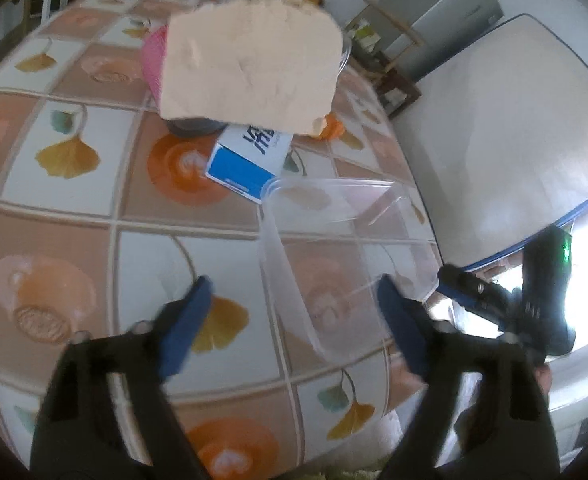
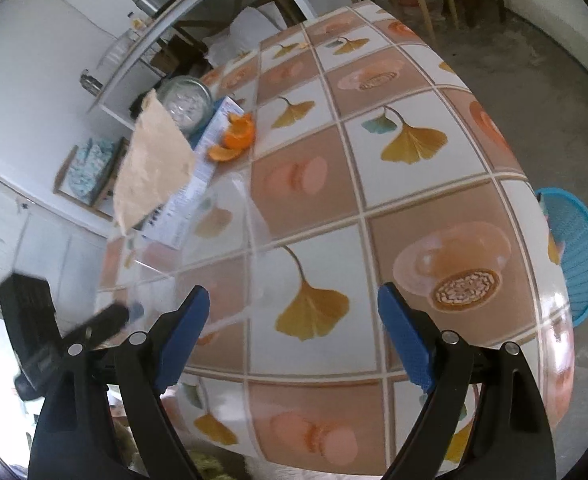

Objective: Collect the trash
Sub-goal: 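Close the left tool on the rim of the clear plastic container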

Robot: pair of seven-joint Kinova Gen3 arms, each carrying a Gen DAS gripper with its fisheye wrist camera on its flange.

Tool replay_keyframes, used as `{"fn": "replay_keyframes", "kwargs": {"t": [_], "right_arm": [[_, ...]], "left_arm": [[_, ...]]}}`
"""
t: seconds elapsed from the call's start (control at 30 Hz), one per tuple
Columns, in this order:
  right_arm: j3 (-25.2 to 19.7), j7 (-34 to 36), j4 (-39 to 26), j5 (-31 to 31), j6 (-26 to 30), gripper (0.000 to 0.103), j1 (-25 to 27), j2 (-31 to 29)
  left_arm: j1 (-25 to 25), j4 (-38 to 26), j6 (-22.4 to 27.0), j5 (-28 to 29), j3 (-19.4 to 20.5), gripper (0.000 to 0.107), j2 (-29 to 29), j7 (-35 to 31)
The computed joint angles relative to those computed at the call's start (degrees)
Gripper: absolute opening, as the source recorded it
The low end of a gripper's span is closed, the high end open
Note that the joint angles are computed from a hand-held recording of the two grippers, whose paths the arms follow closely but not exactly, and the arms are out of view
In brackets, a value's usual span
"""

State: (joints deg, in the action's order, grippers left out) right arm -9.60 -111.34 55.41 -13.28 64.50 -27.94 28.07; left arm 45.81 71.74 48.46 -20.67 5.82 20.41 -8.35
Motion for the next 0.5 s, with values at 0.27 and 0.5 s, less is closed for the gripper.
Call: {"fn": "replay_keyframes", "kwargs": {"t": [0.27, 0.5], "right_arm": [[0.73, 1.04, 2.63, 4.43, -1.84, 0.084, -2.17, -1.29], [-0.19, 3.1, 4.76, 2.5, -3.39, 0.087, -0.83, -1.77]], "left_arm": [[-1.78, -5.42, 5.08, 4.19, 0.06, 0.026, 3.63, -3.7], [0.35, -5.4, 7.6, 2.48, -0.6, 0.01, 2.97, -3.35]]}}
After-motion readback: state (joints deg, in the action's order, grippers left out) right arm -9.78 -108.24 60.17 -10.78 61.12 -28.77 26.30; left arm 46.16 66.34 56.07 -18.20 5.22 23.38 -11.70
